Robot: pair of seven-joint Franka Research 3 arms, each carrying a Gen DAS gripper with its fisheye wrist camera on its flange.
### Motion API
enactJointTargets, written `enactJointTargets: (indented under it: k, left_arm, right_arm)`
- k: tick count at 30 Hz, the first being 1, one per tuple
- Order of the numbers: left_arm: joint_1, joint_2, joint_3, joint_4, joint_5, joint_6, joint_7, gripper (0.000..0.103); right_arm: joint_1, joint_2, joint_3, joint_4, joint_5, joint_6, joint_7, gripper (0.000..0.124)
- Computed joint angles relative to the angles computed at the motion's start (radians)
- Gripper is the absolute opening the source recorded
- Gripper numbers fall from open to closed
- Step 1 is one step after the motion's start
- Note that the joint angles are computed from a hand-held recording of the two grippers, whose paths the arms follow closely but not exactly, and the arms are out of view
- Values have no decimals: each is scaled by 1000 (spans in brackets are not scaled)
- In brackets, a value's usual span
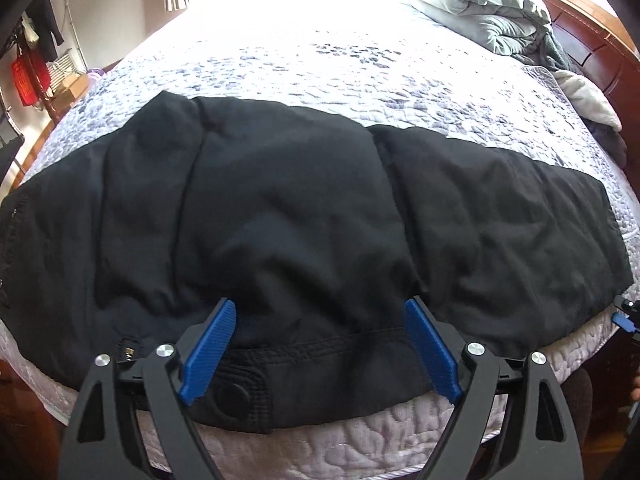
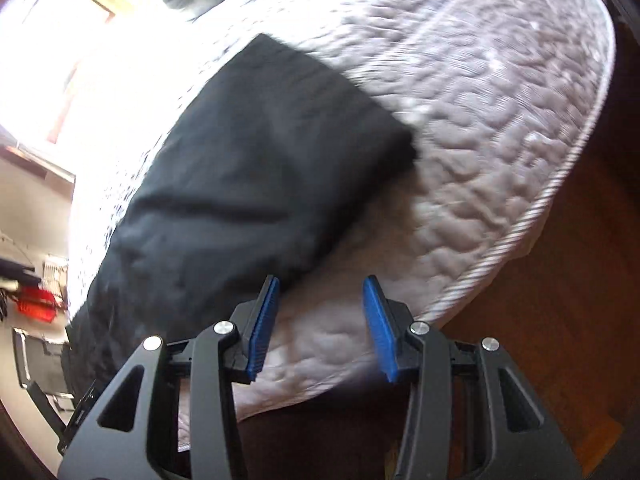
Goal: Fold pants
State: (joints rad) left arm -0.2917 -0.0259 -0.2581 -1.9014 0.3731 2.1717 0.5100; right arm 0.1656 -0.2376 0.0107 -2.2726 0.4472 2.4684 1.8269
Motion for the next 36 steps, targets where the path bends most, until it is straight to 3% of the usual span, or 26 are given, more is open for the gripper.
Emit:
enactJointTargets:
  k: [4, 7, 11, 12, 14, 16, 23, 27, 33, 36]
  left_arm:
    - [-15, 93, -7, 102, -46, 16, 42, 87]
    - [-36, 163, -4, 174, -23, -25, 39, 87]
    - [-46, 186, 5, 184, -22, -39, 46, 88]
    - [-46, 182, 7, 176, -23, -29, 47, 89]
    - [-45, 175, 9, 162, -28, -13, 46, 89]
    - [-43, 176, 10, 159, -31, -8, 54, 90]
    - [-32, 143, 12, 136, -71, 2, 65, 89]
    - [-19, 81, 13, 81, -91, 25, 41, 89]
    - [-6, 15, 11, 33, -32, 0, 21, 89]
    - [8, -25, 15, -5, -46, 7, 6, 89]
  right_arm:
    - [3, 21, -11, 4, 45, 58, -41, 49]
    - [1, 56, -17, 23, 71, 102, -44, 50]
    - [9, 96, -38, 42, 193, 135, -136, 52]
    - [5, 98, -46, 47, 215, 132, -164, 51]
    - [14, 101, -50, 50, 294, 161, -258, 27]
    - [17, 102, -54, 63, 357, 153, -333, 16]
    - [12, 55, 61, 117, -62, 245, -145, 12]
    - [28, 43, 139, 180, -338, 247, -63, 12]
    - [107, 84, 212, 286, -608, 182, -34, 12]
    - [175, 118, 216, 313, -638, 168, -82, 12]
